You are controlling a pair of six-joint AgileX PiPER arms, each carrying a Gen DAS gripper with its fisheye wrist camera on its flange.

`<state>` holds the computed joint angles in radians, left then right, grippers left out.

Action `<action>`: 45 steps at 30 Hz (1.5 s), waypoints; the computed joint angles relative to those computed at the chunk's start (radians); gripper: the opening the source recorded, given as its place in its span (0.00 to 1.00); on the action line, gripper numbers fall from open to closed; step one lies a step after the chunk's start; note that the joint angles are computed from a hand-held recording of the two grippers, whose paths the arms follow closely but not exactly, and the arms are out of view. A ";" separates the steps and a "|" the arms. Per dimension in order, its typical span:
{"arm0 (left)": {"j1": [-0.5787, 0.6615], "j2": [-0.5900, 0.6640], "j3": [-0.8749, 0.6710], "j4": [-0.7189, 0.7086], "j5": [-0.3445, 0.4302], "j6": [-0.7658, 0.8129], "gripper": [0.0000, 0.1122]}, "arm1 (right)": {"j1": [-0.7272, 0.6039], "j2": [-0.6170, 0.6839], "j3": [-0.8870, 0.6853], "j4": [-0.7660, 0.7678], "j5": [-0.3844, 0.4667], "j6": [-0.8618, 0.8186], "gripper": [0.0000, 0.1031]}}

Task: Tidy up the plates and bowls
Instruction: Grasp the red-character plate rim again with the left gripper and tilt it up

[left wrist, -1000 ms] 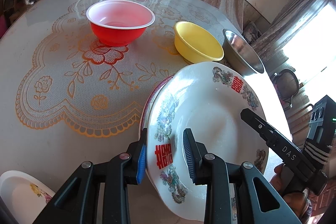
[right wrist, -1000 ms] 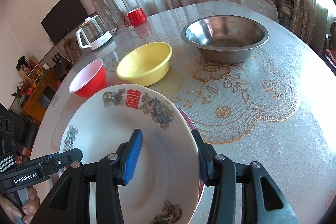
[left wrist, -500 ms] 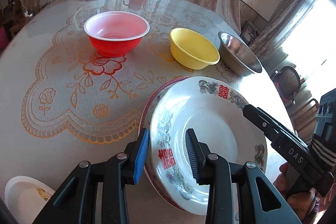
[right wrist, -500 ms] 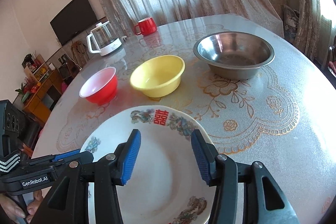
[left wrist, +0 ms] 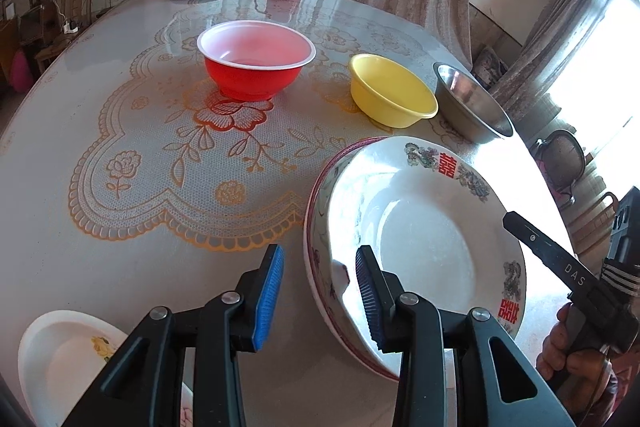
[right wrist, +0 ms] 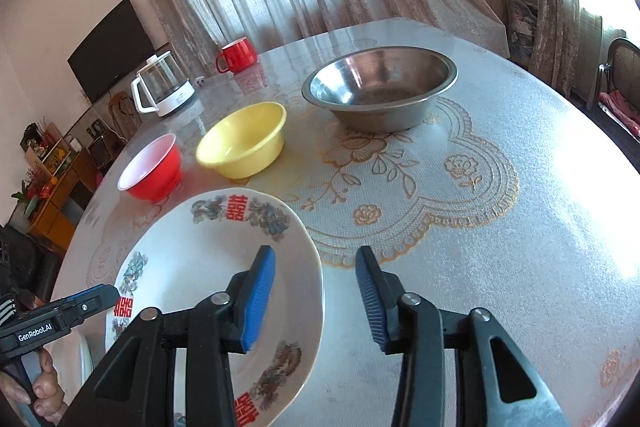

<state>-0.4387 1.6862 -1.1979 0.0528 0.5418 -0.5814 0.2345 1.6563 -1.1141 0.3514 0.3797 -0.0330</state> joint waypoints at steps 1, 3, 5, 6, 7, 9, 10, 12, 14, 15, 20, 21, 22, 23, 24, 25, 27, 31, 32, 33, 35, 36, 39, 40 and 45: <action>-0.001 -0.003 0.007 0.001 -0.002 -0.002 0.34 | 0.000 0.001 0.003 0.003 0.001 -0.005 0.32; -0.005 -0.012 0.022 0.004 -0.009 -0.007 0.34 | 0.004 0.002 0.007 0.005 0.002 -0.008 0.27; -0.014 -0.019 0.034 0.014 -0.016 -0.016 0.34 | 0.010 0.004 0.005 0.018 0.004 -0.025 0.24; -0.019 -0.021 0.038 0.020 -0.018 -0.022 0.34 | 0.016 0.007 0.003 0.013 0.005 -0.021 0.22; -0.022 -0.022 0.041 0.021 -0.021 -0.022 0.34 | 0.029 0.006 0.003 -0.032 0.000 0.019 0.22; -0.029 -0.022 0.045 0.015 -0.023 -0.019 0.34 | 0.049 0.006 0.003 -0.111 -0.008 0.086 0.22; -0.032 -0.020 0.043 0.017 -0.021 -0.020 0.34 | 0.052 0.004 0.005 -0.125 -0.010 0.104 0.22; -0.041 -0.014 0.035 0.030 -0.016 -0.027 0.34 | 0.057 0.005 -0.002 -0.155 -0.002 0.135 0.22; -0.042 -0.007 0.028 0.021 -0.013 -0.021 0.34 | 0.057 0.008 -0.006 -0.163 0.004 0.146 0.22; -0.042 -0.005 0.026 0.015 -0.014 -0.015 0.34 | 0.057 0.007 -0.003 -0.159 0.001 0.146 0.22; -0.060 0.003 0.017 0.041 -0.011 -0.037 0.34 | 0.078 0.006 -0.003 -0.257 -0.004 0.220 0.22; -0.062 0.007 0.015 0.050 -0.010 -0.045 0.34 | 0.080 0.006 -0.001 -0.267 -0.007 0.226 0.22; -0.061 0.013 0.011 0.044 -0.006 -0.042 0.34 | 0.082 0.006 0.000 -0.276 -0.010 0.233 0.22; -0.061 0.016 0.009 0.042 -0.007 -0.043 0.34 | 0.084 0.005 0.001 -0.287 -0.012 0.241 0.22; -0.063 0.018 0.008 0.049 -0.006 -0.051 0.34 | 0.088 0.004 0.004 -0.305 -0.016 0.256 0.22; -0.064 0.019 0.006 0.055 -0.004 -0.056 0.34 | 0.091 0.003 0.007 -0.320 -0.020 0.264 0.22; -0.069 0.019 0.007 0.071 -0.006 -0.068 0.34 | 0.091 0.004 0.008 -0.323 -0.023 0.263 0.22; -0.088 0.020 0.009 0.151 -0.006 -0.132 0.34 | 0.087 0.002 0.006 -0.293 -0.016 0.233 0.24; -0.091 0.021 0.009 0.159 -0.006 -0.138 0.34 | 0.088 0.001 0.005 -0.299 -0.011 0.235 0.24; -0.092 0.022 0.010 0.160 -0.007 -0.140 0.34 | 0.089 -0.001 0.005 -0.304 -0.008 0.235 0.24; -0.093 0.016 0.018 0.167 -0.011 -0.149 0.34 | 0.091 -0.006 0.008 -0.305 -0.001 0.224 0.25; -0.094 0.012 0.023 0.172 -0.015 -0.156 0.34 | 0.090 -0.009 0.012 -0.301 -0.001 0.217 0.25; -0.101 -0.006 0.044 0.206 -0.022 -0.194 0.34 | 0.088 -0.016 0.022 -0.289 -0.002 0.201 0.25; -0.102 -0.011 0.049 0.209 -0.023 -0.198 0.34 | 0.089 -0.019 0.024 -0.289 0.002 0.200 0.25; -0.118 -0.020 0.064 0.230 -0.032 -0.211 0.34 | 0.058 -0.032 0.028 -0.148 0.039 0.079 0.25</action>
<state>-0.5563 1.6662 -1.1342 0.2833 0.5103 -0.7925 0.2920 1.6240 -1.0859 0.2030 0.4187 0.0459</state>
